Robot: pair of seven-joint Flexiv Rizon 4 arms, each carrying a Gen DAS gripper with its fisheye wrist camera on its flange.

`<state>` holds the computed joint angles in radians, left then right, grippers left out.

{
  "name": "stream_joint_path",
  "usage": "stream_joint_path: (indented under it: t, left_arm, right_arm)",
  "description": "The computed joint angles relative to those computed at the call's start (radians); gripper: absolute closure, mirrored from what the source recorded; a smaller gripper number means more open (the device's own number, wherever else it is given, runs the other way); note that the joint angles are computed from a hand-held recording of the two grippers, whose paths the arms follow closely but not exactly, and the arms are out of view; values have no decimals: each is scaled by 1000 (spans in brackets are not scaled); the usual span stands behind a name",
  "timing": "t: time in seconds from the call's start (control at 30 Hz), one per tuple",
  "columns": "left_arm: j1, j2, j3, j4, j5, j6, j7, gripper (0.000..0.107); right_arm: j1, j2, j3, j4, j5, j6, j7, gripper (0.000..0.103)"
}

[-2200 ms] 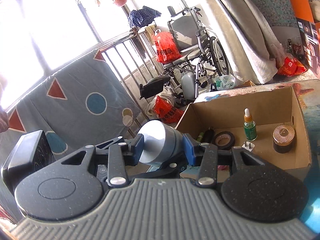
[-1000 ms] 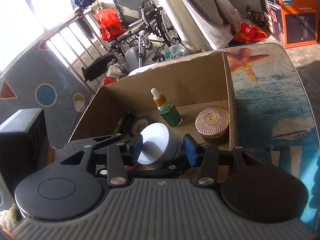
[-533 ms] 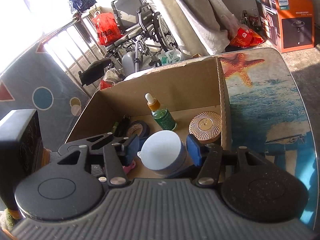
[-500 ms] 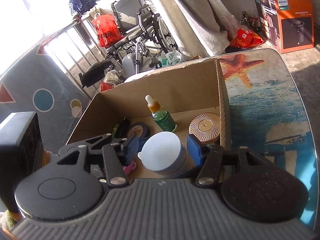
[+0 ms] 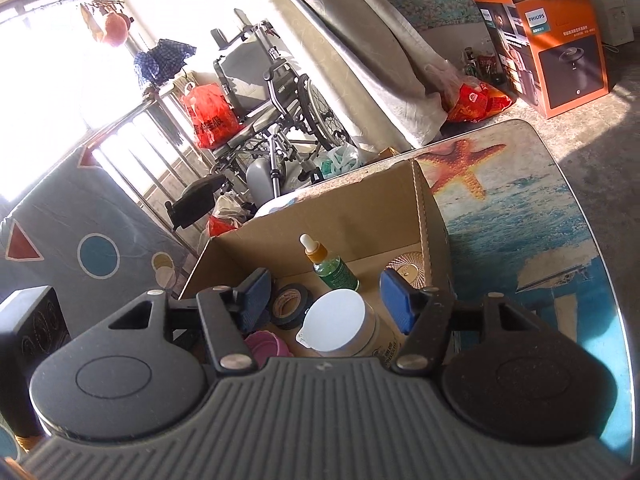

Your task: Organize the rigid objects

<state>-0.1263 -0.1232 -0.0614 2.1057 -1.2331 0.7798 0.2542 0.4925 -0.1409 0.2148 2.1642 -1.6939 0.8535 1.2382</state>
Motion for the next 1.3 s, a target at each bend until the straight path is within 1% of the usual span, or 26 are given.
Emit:
stream_joint_path:
  t: [0.03,0.1,0.23,0.27,0.33,0.43,0.5,0.53,0.57,0.6,0.63,0.67,0.73,0.8,0.83,0.87,0.9,0.97,1.03,1.13,1.2,1.3]
  left_arm:
    - [10,9,9,1,5,-28,-7,9]
    - [31,30,28,6,5,-73,-20,7]
    - [56,72,58,21,-1,-104,-31,4]
    - [59,81,63,24,2,-99,-38,4]
    - [56,103,68,37,-1,-49,-55,4]
    - [36,134,67,67,-54,65,-46,4]
    - [16,151,62,85,-105,148,-22,4]
    - [6,157,59,92,-125,184,-9,4]
    - [-8,165,54,101,-150,239,9,4]
    - [-24,172,47,110,-177,293,32,4]
    - [-36,174,44,115,-198,323,57,4]
    - [-44,175,44,117,-204,342,86,4]
    - [-47,177,53,123,-154,344,104,4]
    - [-51,167,54,124,-152,351,116,4]
    - [-51,163,54,124,-141,357,97,4]
    - [-45,155,58,122,-103,351,54,4]
    - [-29,143,67,113,-32,321,-17,4]
    - [-1,125,78,95,65,270,-123,4]
    - [19,103,78,75,123,259,-199,4]
    - [32,74,66,55,171,308,-272,4]
    - [41,64,61,46,194,323,-311,4]
    - [52,54,54,33,199,329,-332,4]
  right_arm:
    - [11,8,10,5,6,-28,16,42]
    - [32,16,24,8,23,-70,31,41]
    - [95,15,57,0,99,-176,20,38]
    - [115,11,65,-8,122,-205,8,35]
    - [151,-1,75,-28,165,-255,-22,30]
    - [202,-20,83,-61,218,-323,-67,23]
    - [243,-38,88,-94,263,-382,-113,21]
    - [257,-44,88,-106,281,-401,-132,17]
    - [276,-53,89,-122,303,-430,-158,14]
    - [292,-59,89,-136,320,-455,-179,12]
    - [307,-65,89,-151,339,-481,-206,11]
    - [322,-71,88,-164,355,-504,-229,8]
    - [347,-82,86,-186,383,-546,-262,1]
    - [369,-91,86,-208,419,-589,-303,1]
    - [379,-98,86,-221,444,-612,-321,1]
    - [389,-104,86,-232,465,-630,-335,1]
    - [396,-110,85,-241,487,-645,-349,1]
    - [407,-123,83,-262,539,-667,-378,1]
    - [407,-131,79,-271,577,-664,-402,1]
    - [407,-151,67,-290,607,-649,-437,1]
    - [396,-165,55,-299,619,-619,-469,1]
    - [385,-184,38,-315,634,-585,-506,1]
